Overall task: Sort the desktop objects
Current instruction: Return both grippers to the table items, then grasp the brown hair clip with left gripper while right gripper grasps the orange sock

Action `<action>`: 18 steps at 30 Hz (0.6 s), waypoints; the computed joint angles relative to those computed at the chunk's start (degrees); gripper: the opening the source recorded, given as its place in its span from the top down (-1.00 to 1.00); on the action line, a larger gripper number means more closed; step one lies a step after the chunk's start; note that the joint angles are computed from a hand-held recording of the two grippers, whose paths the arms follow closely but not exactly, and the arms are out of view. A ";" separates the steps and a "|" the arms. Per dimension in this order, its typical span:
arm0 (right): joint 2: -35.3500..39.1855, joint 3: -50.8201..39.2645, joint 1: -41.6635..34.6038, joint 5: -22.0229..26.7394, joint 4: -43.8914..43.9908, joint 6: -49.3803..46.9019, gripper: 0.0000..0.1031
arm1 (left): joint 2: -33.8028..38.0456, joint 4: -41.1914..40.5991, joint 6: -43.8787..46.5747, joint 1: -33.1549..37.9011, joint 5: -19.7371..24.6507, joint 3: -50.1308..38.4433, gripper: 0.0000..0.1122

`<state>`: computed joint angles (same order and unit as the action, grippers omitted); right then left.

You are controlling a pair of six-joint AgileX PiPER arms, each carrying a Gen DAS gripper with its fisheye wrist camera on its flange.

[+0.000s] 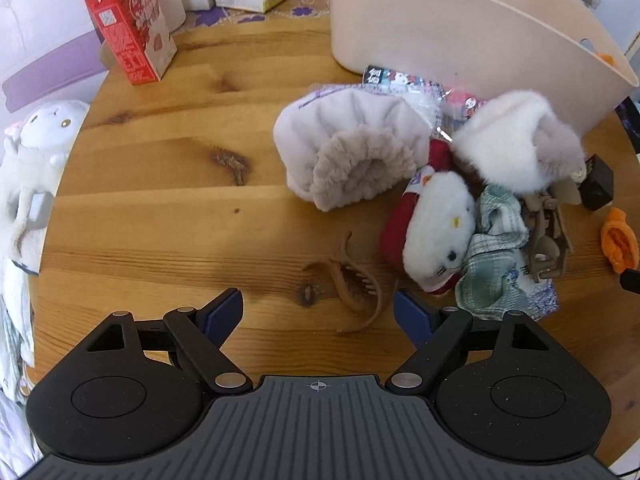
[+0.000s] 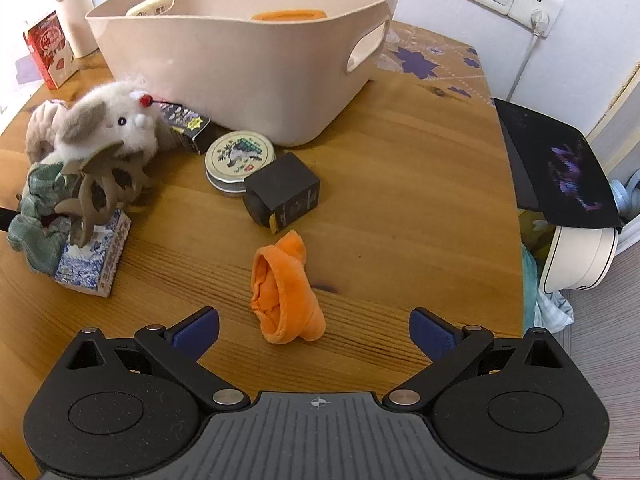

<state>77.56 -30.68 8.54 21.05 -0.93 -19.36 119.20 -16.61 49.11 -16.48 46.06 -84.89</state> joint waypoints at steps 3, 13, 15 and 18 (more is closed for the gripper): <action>0.93 0.13 0.17 -0.56 0.06 0.11 -0.99 | 0.62 0.69 -0.82 -0.03 0.10 -0.21 -0.49; 2.48 0.13 0.37 -2.63 0.42 -0.89 -0.64 | 2.27 0.07 -4.74 -0.49 0.83 -1.97 -0.47; 2.81 -0.27 -0.30 -2.13 3.10 -3.76 -0.51 | 2.79 -0.38 -5.09 -0.56 1.80 -2.77 -0.41; 2.90 -0.49 -0.70 -1.63 5.20 -6.26 -0.33 | 3.04 -0.34 -5.58 -0.91 2.43 -3.08 -0.18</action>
